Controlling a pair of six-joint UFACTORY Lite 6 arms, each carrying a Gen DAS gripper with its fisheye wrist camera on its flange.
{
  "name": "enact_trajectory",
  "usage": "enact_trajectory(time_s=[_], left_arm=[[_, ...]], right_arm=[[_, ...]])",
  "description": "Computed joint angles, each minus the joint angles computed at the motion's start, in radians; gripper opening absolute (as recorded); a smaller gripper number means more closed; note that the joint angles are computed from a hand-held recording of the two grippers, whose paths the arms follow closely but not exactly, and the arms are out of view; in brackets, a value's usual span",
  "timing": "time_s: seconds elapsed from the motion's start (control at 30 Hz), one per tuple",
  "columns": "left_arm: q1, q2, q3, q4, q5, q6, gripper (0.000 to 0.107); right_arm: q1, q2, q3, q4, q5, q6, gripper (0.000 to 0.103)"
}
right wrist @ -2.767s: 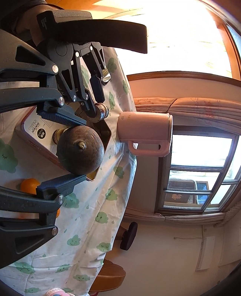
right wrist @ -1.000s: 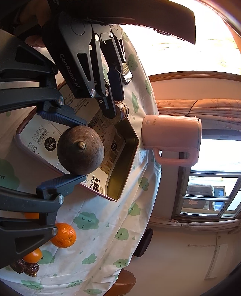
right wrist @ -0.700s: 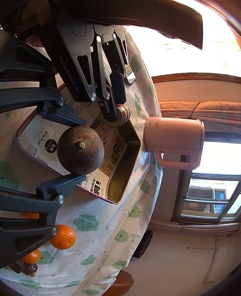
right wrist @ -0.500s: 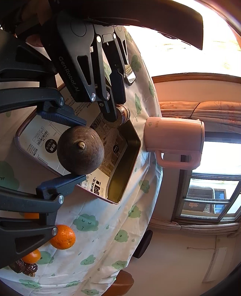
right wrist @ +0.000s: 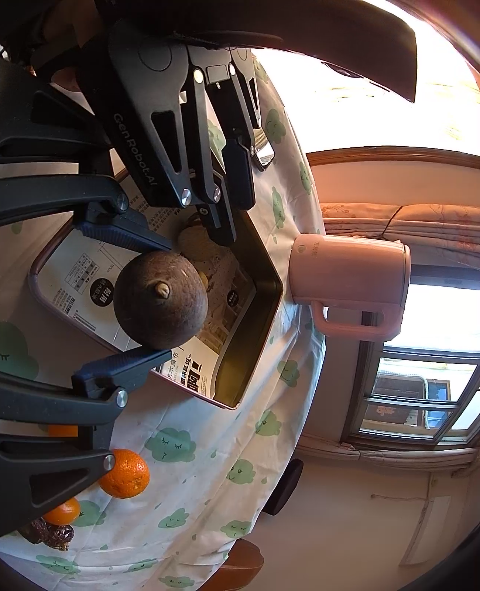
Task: Organize fruits
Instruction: 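Lower the striped cylinder into the tin and open the left tool while the right tool releases the brown fruit, then move both open tools back to the fruit cluster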
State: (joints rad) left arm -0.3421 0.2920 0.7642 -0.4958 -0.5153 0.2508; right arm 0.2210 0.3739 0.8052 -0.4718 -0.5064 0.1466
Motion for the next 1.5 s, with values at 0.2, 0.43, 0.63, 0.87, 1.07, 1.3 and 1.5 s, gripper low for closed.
enact_trajectory(time_s=[0.2,0.43,0.63,0.87,1.07,1.3,1.5], left_arm=[[-0.004,-0.013,-0.013,-0.008,-0.008,0.008,0.037],[-0.017,-0.036,-0.038,-0.031,-0.037,0.02,0.061],[-0.012,-0.114,-0.124,0.066,-0.092,-0.112,0.071],[-0.043,-0.21,-0.18,0.029,-0.124,-0.119,0.078],[-0.186,-0.152,-0.116,-0.097,-0.146,-0.021,0.08],[-0.311,-0.01,0.081,-0.194,-0.098,0.076,0.08],[-0.376,0.156,0.323,-0.288,-0.054,0.21,0.083]], right_arm=[[0.008,0.002,0.003,0.021,0.005,-0.018,0.054],[0.022,-0.008,-0.013,0.089,-0.005,-0.083,0.062],[0.017,-0.026,-0.037,0.116,-0.033,-0.099,0.065],[-0.096,-0.154,-0.158,0.017,-0.091,-0.045,0.065],[-0.401,-0.287,-0.256,-0.228,-0.137,0.078,0.065],[-0.686,-0.211,-0.184,-0.385,-0.141,0.16,0.065],[-0.749,-0.154,-0.148,-0.438,-0.135,0.191,0.065]])
